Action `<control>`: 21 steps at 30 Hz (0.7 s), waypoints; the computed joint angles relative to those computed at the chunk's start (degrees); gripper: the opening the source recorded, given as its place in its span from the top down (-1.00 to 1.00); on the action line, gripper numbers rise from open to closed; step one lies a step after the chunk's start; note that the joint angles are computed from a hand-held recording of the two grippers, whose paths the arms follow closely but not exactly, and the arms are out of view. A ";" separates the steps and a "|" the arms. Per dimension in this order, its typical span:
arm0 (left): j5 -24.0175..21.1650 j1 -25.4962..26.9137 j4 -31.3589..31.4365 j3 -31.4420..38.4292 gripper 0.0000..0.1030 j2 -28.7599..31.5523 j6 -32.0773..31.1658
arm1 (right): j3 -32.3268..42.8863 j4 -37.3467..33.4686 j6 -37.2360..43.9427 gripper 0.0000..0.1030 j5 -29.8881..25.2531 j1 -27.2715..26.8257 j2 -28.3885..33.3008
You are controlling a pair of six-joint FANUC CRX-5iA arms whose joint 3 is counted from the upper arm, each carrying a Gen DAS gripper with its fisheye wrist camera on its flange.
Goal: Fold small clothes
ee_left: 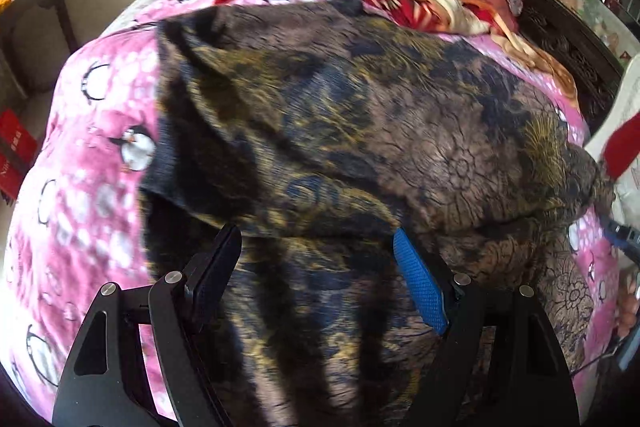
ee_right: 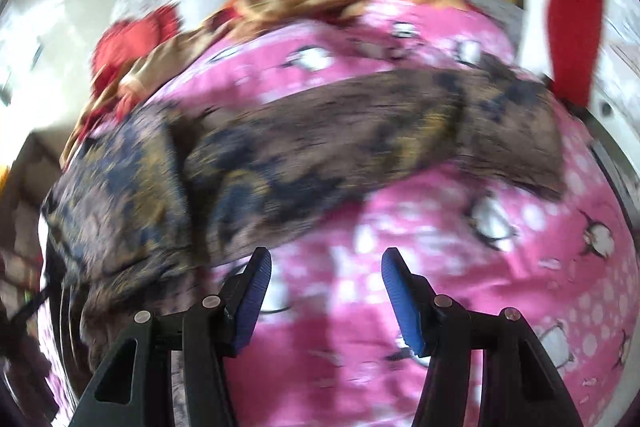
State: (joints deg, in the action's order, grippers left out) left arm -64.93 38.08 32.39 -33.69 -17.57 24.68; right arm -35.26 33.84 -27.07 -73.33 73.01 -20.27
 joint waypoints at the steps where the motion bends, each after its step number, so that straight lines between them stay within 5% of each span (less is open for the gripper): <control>1: 0.22 -0.67 -0.38 -0.10 -0.54 -0.13 0.13 | -0.92 0.38 -2.01 -0.07 -1.46 0.52 -1.25; 13: 1.05 -2.19 -2.01 0.07 -0.54 0.73 1.12 | -12.86 2.93 -28.06 -0.11 -17.80 7.48 -20.55; 15: 1.21 -2.18 -2.04 -0.04 -0.54 0.49 0.97 | -12.12 0.61 -25.46 -0.11 -16.28 4.65 -20.94; 21: 1.18 -2.92 -2.93 0.16 -0.54 0.72 2.11 | -18.86 4.48 -37.53 -0.12 -8.11 4.57 -25.45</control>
